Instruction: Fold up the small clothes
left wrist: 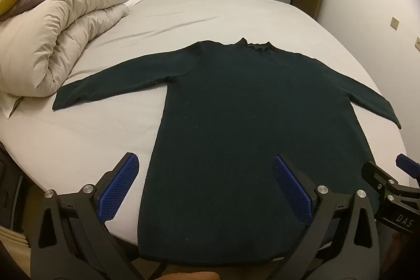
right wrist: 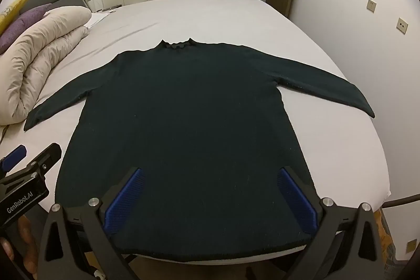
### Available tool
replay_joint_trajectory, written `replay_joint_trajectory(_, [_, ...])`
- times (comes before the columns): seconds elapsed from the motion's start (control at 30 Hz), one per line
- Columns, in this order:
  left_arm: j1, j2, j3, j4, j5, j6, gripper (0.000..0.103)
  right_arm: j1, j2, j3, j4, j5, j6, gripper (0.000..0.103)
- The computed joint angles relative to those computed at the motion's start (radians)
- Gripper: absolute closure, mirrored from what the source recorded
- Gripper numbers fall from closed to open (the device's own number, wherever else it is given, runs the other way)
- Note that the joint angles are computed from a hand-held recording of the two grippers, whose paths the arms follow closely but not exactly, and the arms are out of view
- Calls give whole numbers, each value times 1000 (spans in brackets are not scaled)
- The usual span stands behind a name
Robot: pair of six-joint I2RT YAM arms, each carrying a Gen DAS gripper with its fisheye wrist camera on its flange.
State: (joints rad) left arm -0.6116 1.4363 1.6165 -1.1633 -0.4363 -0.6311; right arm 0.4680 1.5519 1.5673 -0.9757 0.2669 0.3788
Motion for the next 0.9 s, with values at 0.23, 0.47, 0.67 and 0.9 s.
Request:
replay_joint_trajectory(0.23, [-7,-7,-29,11,-4,-8,0,8,-24,-42,17,3,6,0])
replay_joint_trajectory(0.47, [-10,-9,-36,14,-7,-11,0,6,-22,-39,14,2,5,0])
replay_joint_trajectory(0.67, [-10,-9,-37,15,-6,-11,0,11,-27,-50,18,5,8,0])
replay_joint_trajectory(0.9, [-9,-9,-36,14,-5,-11,0,13,-29,-56,20,6,11,0])
